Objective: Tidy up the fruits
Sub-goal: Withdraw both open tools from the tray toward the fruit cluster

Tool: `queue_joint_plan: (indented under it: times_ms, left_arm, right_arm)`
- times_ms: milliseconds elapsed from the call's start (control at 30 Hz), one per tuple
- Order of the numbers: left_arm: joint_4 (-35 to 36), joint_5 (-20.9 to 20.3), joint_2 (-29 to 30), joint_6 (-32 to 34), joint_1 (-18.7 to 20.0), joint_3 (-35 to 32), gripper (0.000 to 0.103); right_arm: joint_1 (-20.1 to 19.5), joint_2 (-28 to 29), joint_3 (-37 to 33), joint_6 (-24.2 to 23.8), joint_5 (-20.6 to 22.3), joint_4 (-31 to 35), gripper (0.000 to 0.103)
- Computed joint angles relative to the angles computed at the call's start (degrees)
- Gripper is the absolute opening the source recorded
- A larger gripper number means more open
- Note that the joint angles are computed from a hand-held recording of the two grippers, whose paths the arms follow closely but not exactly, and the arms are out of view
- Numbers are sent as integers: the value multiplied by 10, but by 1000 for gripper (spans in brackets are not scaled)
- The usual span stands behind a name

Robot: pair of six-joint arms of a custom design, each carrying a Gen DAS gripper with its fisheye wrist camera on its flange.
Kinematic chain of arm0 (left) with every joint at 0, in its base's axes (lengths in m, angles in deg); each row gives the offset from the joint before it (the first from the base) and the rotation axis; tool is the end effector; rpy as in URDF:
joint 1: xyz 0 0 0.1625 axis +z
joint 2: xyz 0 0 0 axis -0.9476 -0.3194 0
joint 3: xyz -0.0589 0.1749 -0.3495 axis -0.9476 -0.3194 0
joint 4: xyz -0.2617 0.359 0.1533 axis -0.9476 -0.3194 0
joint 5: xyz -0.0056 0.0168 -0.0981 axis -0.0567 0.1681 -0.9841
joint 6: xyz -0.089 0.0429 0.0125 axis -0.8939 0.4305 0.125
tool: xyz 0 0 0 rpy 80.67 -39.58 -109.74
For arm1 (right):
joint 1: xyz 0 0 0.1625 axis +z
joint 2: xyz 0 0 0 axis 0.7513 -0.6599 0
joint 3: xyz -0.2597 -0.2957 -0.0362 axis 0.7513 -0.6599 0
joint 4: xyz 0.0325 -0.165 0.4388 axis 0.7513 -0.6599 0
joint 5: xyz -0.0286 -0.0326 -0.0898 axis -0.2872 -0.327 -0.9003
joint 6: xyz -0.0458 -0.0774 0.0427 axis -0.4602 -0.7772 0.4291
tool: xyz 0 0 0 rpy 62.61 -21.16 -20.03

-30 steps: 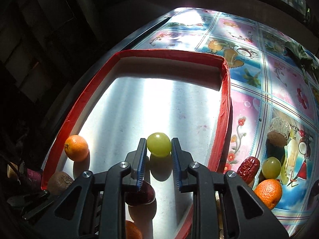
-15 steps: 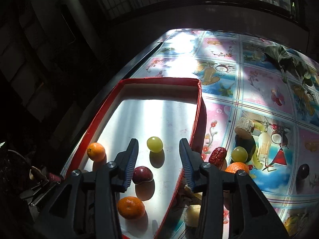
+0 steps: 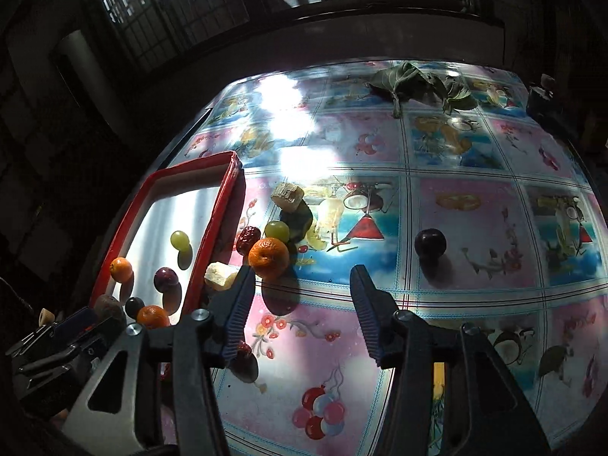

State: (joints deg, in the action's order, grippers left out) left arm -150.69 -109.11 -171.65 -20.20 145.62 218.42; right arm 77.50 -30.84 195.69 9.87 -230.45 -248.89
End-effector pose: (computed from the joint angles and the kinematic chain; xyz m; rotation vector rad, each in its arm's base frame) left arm 0.0618 -0.4307 0.2902 0.8351 2.4805 -0.4977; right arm 0.3232 -0.3618 -0.1301 -0.2648 -2.2561 1.1040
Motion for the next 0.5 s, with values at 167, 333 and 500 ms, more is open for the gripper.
queue_joint_plan:
  times_ms: [167,333,500]
  left_arm:
    - [31,-7,-37,-10,-25,27,66]
    - [67,-9,-69,-23,-46,51,66]
    - [98,-7,-106,-32,-69,76,66]
  right_arm:
    - [8,-20,45,57,-12,9,54]
    - [22,-37,72,102,-35,36,53]
    - [41,-69,87,216,-80,182,55]
